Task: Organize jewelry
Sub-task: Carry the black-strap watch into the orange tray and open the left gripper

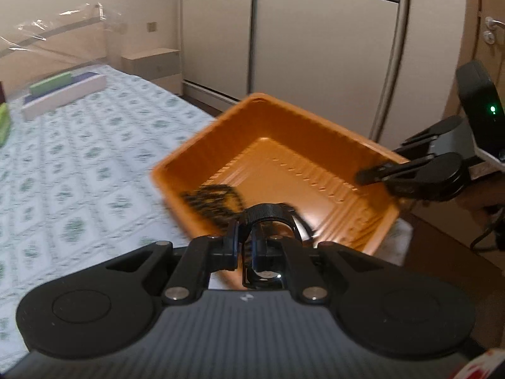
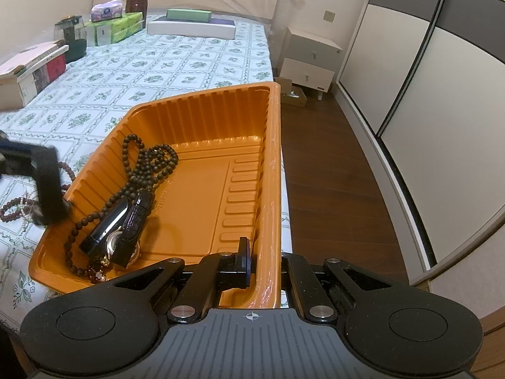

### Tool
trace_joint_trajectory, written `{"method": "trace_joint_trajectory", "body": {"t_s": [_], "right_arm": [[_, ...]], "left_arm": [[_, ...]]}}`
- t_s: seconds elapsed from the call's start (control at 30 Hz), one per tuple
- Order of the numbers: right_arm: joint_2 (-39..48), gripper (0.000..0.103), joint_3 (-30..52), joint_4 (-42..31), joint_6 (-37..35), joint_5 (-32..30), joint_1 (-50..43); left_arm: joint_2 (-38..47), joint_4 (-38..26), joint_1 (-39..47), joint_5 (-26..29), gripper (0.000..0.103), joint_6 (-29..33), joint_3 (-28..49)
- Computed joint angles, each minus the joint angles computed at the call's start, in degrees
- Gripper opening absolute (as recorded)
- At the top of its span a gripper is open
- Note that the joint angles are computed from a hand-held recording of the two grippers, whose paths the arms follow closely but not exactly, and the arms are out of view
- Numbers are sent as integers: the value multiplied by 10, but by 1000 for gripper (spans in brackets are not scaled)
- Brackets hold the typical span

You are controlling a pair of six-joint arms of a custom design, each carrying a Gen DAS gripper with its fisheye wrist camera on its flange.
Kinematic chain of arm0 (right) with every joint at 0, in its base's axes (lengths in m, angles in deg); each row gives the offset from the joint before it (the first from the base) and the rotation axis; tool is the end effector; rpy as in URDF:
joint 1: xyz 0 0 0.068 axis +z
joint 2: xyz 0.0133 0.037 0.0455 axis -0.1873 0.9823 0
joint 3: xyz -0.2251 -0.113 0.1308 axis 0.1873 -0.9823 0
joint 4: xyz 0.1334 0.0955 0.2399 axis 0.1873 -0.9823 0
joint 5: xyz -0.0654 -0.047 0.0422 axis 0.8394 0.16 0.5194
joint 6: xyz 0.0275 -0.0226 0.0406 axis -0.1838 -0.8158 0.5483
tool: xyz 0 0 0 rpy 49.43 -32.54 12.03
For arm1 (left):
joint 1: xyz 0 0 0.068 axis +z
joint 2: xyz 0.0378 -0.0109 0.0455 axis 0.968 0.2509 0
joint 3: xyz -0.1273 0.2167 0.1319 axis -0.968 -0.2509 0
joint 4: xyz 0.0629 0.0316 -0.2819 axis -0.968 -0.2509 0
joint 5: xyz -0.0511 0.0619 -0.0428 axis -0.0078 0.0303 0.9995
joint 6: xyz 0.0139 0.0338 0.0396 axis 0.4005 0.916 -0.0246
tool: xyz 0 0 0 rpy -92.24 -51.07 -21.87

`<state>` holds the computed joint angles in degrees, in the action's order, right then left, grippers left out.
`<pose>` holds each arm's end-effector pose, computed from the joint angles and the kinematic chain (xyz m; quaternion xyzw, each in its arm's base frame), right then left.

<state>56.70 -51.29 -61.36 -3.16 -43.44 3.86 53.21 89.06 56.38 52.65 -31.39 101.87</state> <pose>0.2444 0.0596 0.0907 -0.1107 0.9258 -0.0129 0.3612 0.2477 -0.0953 0.1183 0.2671 0.8619 -0.1522 0.4032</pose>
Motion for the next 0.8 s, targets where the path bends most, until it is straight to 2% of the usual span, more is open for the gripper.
{"method": "trace_joint_trajectory", "body": {"t_s": [0.37, 0.4, 0.43, 0.53, 0.8], "right_arm": [[-5, 4, -1, 0, 0, -7, -3], [-5, 4, -1, 0, 0, -8, -4], [-5, 4, -1, 0, 1, -8, -3], [-5, 4, -1, 1, -1, -10, -5], [-5, 4, -3, 0, -2, -10, -8]], "left_arm": [[65, 17, -76, -25, 8, -32, 28], [68, 20, -79, -27, 11, -31, 27], [66, 23, -82, -31, 20, -28, 25], [49, 32, -80, -34, 28, -18, 9], [-52, 33, 5, -47, 34, -4, -74]]}}
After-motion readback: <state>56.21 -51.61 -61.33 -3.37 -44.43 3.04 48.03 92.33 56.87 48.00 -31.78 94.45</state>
